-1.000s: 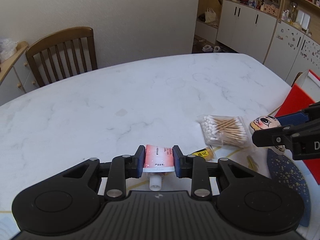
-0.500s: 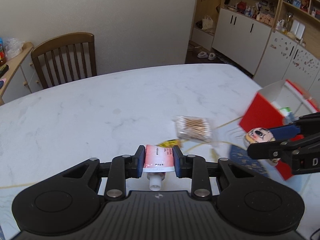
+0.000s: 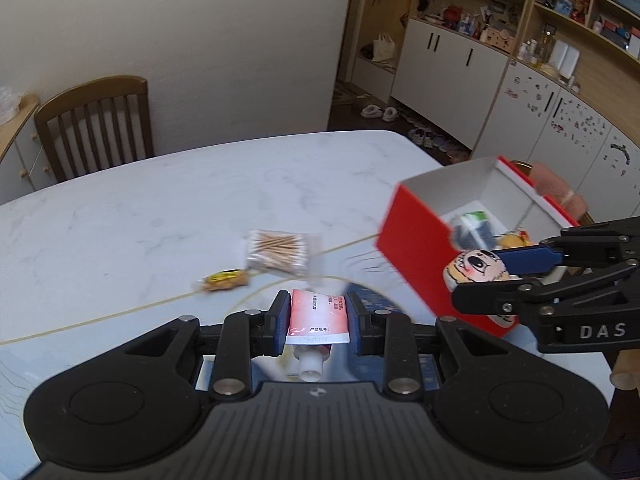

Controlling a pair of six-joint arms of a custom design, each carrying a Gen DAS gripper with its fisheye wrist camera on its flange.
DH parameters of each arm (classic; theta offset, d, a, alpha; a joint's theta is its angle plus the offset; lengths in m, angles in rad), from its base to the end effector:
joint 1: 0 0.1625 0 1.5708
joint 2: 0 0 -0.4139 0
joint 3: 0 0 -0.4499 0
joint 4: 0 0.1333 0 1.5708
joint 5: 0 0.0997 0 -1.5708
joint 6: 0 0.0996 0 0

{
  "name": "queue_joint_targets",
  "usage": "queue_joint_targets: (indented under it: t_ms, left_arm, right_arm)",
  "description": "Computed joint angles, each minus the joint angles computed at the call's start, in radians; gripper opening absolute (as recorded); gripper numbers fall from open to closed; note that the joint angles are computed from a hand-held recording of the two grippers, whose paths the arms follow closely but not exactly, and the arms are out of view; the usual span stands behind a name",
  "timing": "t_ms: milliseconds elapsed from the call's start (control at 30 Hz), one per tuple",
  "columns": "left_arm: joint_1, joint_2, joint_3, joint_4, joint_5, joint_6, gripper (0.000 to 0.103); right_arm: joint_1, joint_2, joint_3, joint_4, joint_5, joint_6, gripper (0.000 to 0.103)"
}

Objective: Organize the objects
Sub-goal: 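Carry the tube with the left tool while the right tool carries the snack bag to the box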

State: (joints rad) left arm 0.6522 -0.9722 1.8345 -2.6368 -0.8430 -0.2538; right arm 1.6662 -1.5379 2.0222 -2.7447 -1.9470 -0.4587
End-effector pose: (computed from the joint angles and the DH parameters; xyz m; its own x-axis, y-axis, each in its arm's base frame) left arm -0.3865 -0.5462 0.1101 -0.7376 0.3461 -0.5798 0.6127 0.7038 -0.3594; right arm 0.1484 -0.5359 0.3587 -0.8176 -0.2109 0.5359 -0.4857 0.7524 -0.4450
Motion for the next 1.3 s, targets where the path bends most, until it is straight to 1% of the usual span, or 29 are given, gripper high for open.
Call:
queue_joint_targets:
  t_ms: [133,367,567,700,900,1100,1300]
  left_arm:
    - [-0.04,0.043,-0.029,0.022,0.002,-0.037,0.028]
    - [-0.091,0.145,-0.106,0.047,-0.009,-0.076,0.028]
    - [-0.119,0.251,-0.198,0.05,-0.029,-0.065,0.028]
    - [-0.131,0.325,-0.271,0.056,-0.046,-0.047,0.028]
    - [-0.132,0.429,-0.387,0.089,-0.067,-0.017,0.028]
    - [-0.122,0.522,-0.503,0.138,-0.065,0.014,0.028]
    - [-0.099,0.583,-0.594,0.189,-0.079,0.0,0.028]
  right_arm:
    - [-0.038,-0.068,0.026,0.018,0.03,-0.014,0.049]
    - [-0.125,-0.178,0.059,0.044,0.097,-0.071,0.049]
    - [-0.211,-0.242,0.054,0.074,0.149,-0.114,0.049]
    - [-0.261,-0.267,0.043,0.08,0.167,-0.135,0.049]
    - [-0.327,-0.268,0.002,0.093,0.184,-0.151,0.049]
    - [-0.372,-0.221,-0.069,0.119,0.197,-0.118,0.049]
    - [-0.379,-0.141,-0.143,0.109,0.18,-0.109,0.049]
